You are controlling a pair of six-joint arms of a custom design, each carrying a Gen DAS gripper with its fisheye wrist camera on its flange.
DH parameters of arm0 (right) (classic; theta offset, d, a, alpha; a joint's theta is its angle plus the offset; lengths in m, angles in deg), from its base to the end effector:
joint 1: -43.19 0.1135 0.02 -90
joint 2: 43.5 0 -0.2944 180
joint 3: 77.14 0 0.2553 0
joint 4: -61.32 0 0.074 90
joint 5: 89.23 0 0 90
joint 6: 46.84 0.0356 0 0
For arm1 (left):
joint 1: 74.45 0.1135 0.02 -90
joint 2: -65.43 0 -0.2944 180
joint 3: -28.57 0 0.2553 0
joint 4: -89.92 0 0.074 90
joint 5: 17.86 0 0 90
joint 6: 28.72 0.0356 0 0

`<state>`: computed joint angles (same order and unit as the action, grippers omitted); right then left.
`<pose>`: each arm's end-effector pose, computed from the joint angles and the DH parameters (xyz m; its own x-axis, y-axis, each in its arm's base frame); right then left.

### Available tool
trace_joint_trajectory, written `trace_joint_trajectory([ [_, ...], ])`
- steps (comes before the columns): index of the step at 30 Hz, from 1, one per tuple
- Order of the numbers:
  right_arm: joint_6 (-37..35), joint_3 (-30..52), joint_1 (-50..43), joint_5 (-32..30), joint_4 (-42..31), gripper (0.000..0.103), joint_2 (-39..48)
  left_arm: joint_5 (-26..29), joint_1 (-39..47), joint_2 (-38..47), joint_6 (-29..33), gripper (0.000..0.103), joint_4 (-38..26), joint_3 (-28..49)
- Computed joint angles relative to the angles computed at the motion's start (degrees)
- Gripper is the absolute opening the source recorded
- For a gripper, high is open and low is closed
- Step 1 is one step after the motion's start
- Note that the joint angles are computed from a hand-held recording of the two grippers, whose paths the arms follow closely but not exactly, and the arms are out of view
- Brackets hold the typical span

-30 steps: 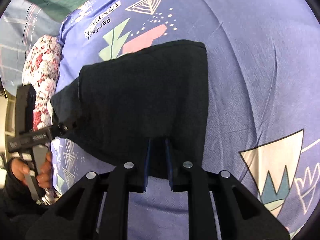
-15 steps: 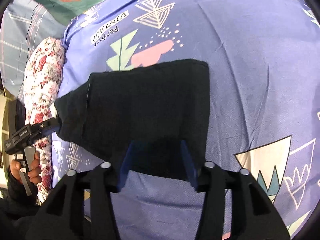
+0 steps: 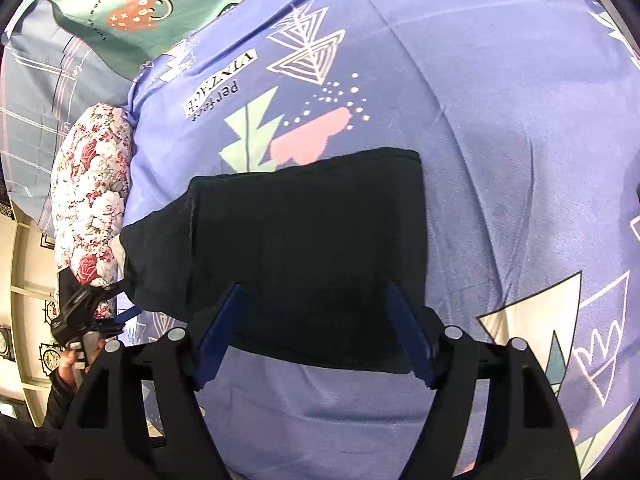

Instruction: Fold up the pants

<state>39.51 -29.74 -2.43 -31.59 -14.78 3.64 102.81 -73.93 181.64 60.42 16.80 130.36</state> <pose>0.0839 -0.0585 0.2295 -0.7094 0.6480 -0.2772 0.4679 0.7271 0.5023 0.4019 -0.0145 0.2095 -0.9991 -0.0220 -0.0353 -0.0009 0.8600 -0.5102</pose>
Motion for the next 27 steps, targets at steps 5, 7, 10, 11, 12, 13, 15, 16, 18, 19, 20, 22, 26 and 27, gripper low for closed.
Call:
trace_joint_trajectory([
  [5, -0.91, 0.48, -0.88, -0.45, -1.2, 0.074, -0.5, -1.62, -2.84, 2.22, -2.7, 0.078, 3.03, 2.96],
  [7, -1.45, 0.5, -2.15, -0.83, -1.41, 0.074, -0.41, -3.01, -3.56, 3.38, -2.58, 0.078, 2.67, 5.16],
  [10, -2.49, 0.57, -3.56, -1.44, -1.75, 0.074, -0.06, -8.64, -5.26, 3.39, -2.06, 0.051, 2.14, 6.76],
  [11, -2.62, 0.55, -3.56, -1.56, -1.73, 0.074, 0.0, -8.66, -5.42, 3.5, -0.64, 0.038, 1.63, 7.13],
  [12, -2.68, 0.55, -3.5, -1.67, -1.63, 0.074, 0.14, -8.11, -5.36, 3.39, 0.25, 0.026, 1.32, 7.29],
  [13, -2.81, 0.49, -3.43, -1.85, -1.41, 0.074, 0.37, -7.36, -5.15, 2.66, 0.85, 0.021, 0.93, 7.36],
  [15, -2.46, 0.35, -3.22, -1.94, -0.78, 0.074, 0.66, -6.55, -5.42, 0.47, 2.51, 0.019, 0.1, 7.75],
  [16, -2.65, 0.31, -3.46, -2.24, -0.61, 0.074, 0.97, -5.98, -5.75, -0.64, 3.26, 0.018, -0.42, 8.06],
  [18, -3.4, 0.35, -3.93, -2.79, -0.31, 0.074, 1.69, -4.24, -7.29, -3.78, 5.85, 0.018, -1.4, 8.98],
  [19, -3.62, 0.37, -3.97, -2.87, -0.07, 0.074, 1.98, -3.73, -8.21, -5.11, 7.09, 0.018, -1.86, 9.52],
  [20, -3.95, 0.41, -4.18, -3.2, 0.08, 0.074, 2.29, -3.2, -9.47, -6.45, 8.17, 0.018, -2.36, 10.16],
  [22, -5.0, 0.54, -5.12, -3.91, -0.06, 0.074, 2.78, -1.52, -12.64, -8.74, 9.72, 0.018, -3.7, 12.16],
  [26, -9.24, 0.56, -9.55, -5.91, -1.69, 0.074, 3.66, 1.68, -19.35, -10.09, 10.24, 0.018, -5.67, 15.96],
  [27, -10.53, 0.51, -10.98, -6.32, -2.33, 0.074, 3.89, 2.45, -21.67, -9.87, 10.42, 0.018, -6.46, 16.99],
])
